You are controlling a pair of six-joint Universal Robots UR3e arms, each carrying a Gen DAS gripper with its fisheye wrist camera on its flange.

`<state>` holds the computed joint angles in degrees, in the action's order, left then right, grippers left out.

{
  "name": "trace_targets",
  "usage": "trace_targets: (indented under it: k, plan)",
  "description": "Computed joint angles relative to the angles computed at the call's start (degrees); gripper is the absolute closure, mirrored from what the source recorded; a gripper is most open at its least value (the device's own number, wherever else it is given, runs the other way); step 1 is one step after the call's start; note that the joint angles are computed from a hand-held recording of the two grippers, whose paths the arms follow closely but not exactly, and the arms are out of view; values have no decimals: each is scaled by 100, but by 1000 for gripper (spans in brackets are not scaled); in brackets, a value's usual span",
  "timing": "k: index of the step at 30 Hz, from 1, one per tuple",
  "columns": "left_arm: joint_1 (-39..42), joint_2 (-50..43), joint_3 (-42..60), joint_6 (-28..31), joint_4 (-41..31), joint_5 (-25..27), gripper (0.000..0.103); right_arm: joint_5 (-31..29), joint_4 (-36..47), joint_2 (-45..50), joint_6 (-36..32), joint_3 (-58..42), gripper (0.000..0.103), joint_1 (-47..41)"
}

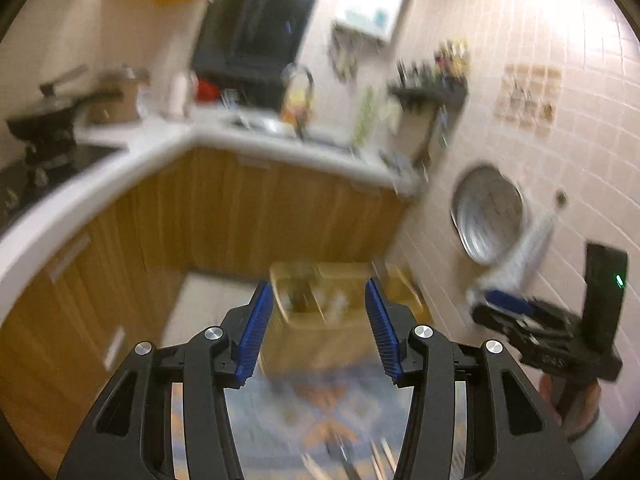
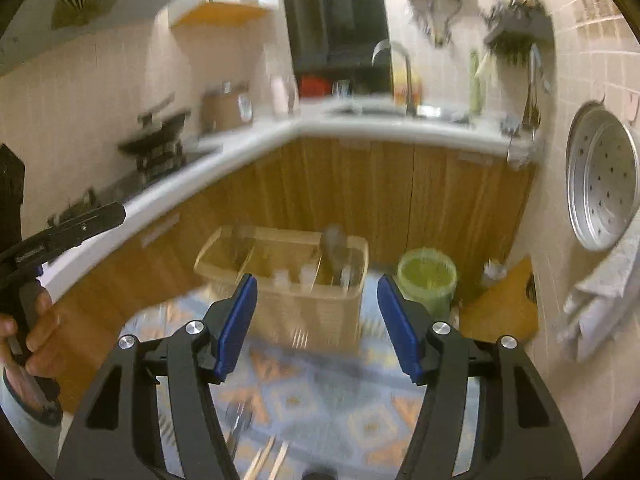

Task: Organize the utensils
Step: 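Lower the left tool to the wooden chopsticks and grasp a pair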

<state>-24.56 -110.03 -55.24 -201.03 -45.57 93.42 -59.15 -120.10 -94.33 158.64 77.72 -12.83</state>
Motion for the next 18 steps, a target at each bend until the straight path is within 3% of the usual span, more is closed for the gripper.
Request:
trace_targets:
  k: [2,5,8,11,15,18]
  plan:
    - [-44,114,-27,-113,-695,-287,56,-344,797,-51,-198,-186,44,152]
    - [-92,298,-556,-243,-894,-545,56,-670,1486,-88,-301,-164,44,314]
    - [-219,341,-1141,-343,-941,-580,56,-856,1702,-104,-308,78,44,380]
    - [-221,234,-1646,-476,-947,-938,57,-1118,1854,-30,-278,369,45,446]
    - [-400,-100,-1816,-655,-973,-808,57,-1292,2251,253,-281,537,58,379]
    - [-429,-341,-1871,-959,-963,-859,58,-1401,2277,334,-273,755,60,279]
